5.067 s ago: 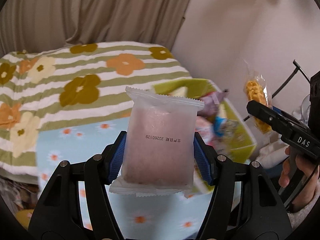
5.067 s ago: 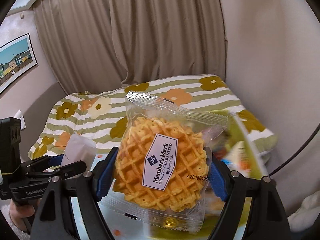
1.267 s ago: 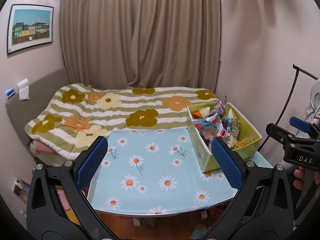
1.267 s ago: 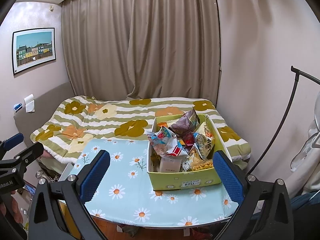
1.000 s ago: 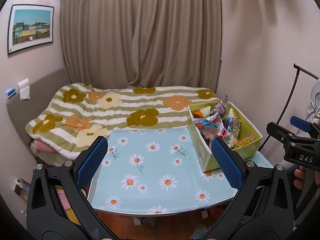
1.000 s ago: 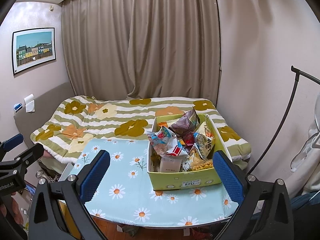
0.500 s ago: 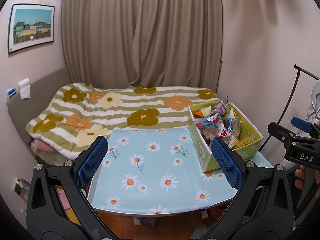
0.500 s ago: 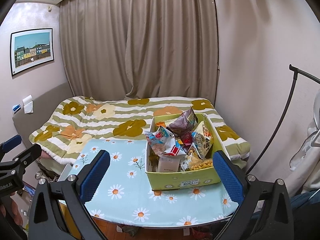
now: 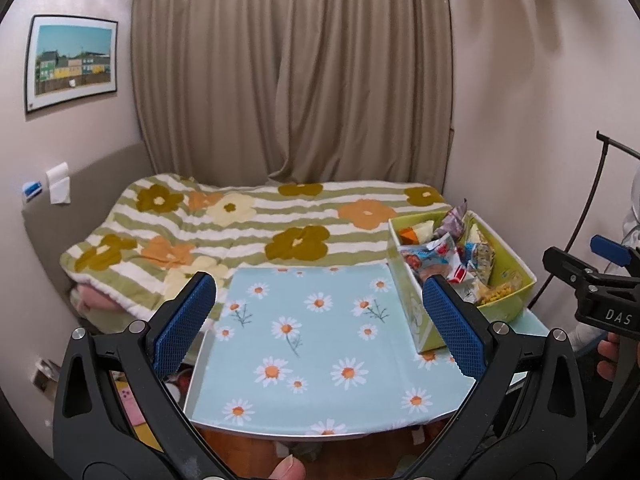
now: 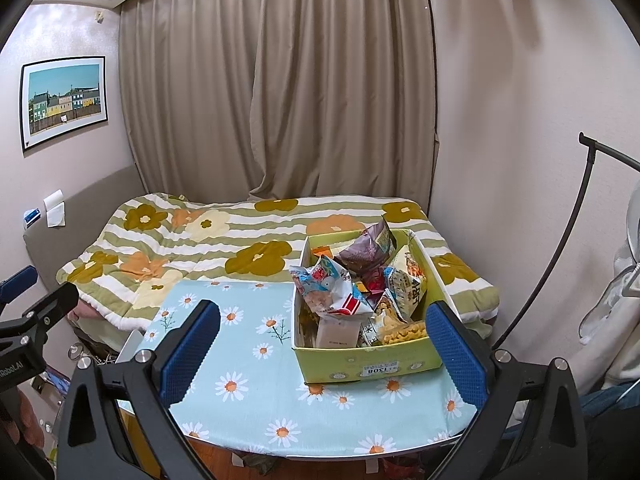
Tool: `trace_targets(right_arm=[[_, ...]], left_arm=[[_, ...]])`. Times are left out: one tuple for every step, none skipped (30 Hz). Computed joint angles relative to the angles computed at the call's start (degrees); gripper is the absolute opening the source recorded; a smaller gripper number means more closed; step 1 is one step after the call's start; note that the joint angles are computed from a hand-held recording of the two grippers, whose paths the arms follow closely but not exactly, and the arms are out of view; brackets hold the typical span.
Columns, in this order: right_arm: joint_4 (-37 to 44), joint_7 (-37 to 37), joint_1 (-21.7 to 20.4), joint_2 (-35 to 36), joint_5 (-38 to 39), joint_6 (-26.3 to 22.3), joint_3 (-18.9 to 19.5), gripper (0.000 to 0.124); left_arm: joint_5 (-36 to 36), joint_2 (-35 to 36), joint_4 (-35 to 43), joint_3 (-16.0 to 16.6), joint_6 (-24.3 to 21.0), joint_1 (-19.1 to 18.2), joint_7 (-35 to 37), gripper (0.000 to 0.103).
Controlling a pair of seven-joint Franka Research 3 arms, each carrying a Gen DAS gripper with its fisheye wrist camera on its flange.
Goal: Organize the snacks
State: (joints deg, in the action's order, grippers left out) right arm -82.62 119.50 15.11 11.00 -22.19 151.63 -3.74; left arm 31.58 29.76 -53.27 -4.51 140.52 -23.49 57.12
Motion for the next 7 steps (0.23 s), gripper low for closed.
trace_targets(right_arm=[[0.2,0.1,0.1,0.1,-0.2,-0.1,-0.1,0.102],[0.2,0.1,0.1,0.1,-0.1,-0.2,0.0,0.102],[0.2,0.1,0.1,0.1,-0.2,-0.2,-0.1,0.102],[0.2,0.3,0.1,0.1,-0.2,-0.2,-0.1,0.102],[0.3,0.2,0.1,0.1,-0.2,-0.3,-0.1,0.102],[0.3,0.1,0.1,0.1,-0.1,-0.3,0.0,0.102],[0.7,-0.1,0.1,0.3,0.0,-0.7,0.0,0.102]], left_arm=[[-0.1,0.3,0.4,0.0,-0.3,0.0,-0.1,0.103],[-0.4,0.3,0.2,0.0,-0.2,0.1,-0.2,0.103],[-0.6,0.0,-0.6,-0.2,0.4,0.4,-0.3,0.103],[-0.7,-0.5,-1.5,-0.2,1.3,0.6,-0.5,0.103],[-0.5,-0.9,-2.5,-0.1,2.2,0.8,-0.9,0.103],[-0.2,-1.3,-3.2,0.0,2.6,0.9,-1.2,0.103],[-0.2,-1.4,-3.3,0.0,2.9,1.1,-1.1,0.103]])
